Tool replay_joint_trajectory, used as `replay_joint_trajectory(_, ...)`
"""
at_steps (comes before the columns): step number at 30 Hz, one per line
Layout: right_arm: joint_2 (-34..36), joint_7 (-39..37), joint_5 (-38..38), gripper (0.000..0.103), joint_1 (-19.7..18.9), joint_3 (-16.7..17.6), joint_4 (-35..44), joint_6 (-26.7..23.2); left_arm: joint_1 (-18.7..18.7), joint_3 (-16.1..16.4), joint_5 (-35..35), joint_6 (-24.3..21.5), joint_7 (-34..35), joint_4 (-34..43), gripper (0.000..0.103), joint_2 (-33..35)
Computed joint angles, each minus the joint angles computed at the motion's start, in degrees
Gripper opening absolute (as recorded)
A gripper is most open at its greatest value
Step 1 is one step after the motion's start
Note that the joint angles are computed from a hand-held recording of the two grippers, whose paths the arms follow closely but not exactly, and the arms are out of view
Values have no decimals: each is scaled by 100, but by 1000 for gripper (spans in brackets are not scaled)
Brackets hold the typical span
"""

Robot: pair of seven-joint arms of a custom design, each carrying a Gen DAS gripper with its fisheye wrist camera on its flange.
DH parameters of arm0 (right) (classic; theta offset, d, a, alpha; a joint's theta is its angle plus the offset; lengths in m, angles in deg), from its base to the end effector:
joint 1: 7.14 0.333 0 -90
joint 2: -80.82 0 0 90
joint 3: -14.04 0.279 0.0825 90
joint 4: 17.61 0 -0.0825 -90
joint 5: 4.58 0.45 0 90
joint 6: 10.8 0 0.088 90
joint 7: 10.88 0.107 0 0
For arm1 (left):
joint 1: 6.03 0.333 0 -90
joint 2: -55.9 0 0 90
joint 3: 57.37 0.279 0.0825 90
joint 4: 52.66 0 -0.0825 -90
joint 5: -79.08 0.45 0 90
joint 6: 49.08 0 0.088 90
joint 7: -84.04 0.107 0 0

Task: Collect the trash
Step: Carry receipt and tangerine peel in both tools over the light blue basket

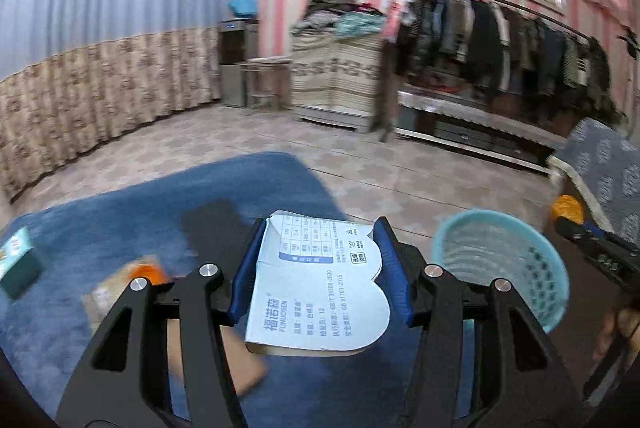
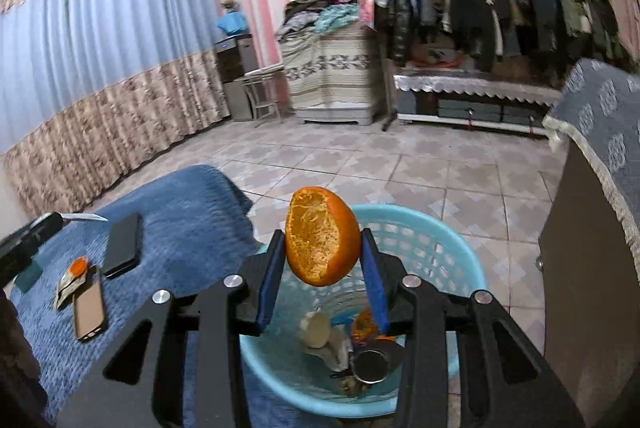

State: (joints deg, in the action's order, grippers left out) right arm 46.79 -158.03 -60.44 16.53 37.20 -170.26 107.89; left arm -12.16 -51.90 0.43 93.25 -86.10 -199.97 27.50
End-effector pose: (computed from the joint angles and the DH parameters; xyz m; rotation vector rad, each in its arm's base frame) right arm 0.3501 0.2805 0.3718 -0.8149 2.1731 -1.1319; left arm 0.4955 -0.0039 0.4049 -0.9640 2.2098 -1.3689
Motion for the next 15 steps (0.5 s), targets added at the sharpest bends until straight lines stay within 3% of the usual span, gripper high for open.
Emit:
replay_joint_trajectory(7, -327, 59, 160, 38, -46, -138, -473, 291, -404, -225, -38, 40, 246, -527, 53, -257)
replay_joint_trajectory(15, -358, 114, 347, 38, -172, -78, -612, 462, -719, -369, -132, 139, 319, -431, 53, -42)
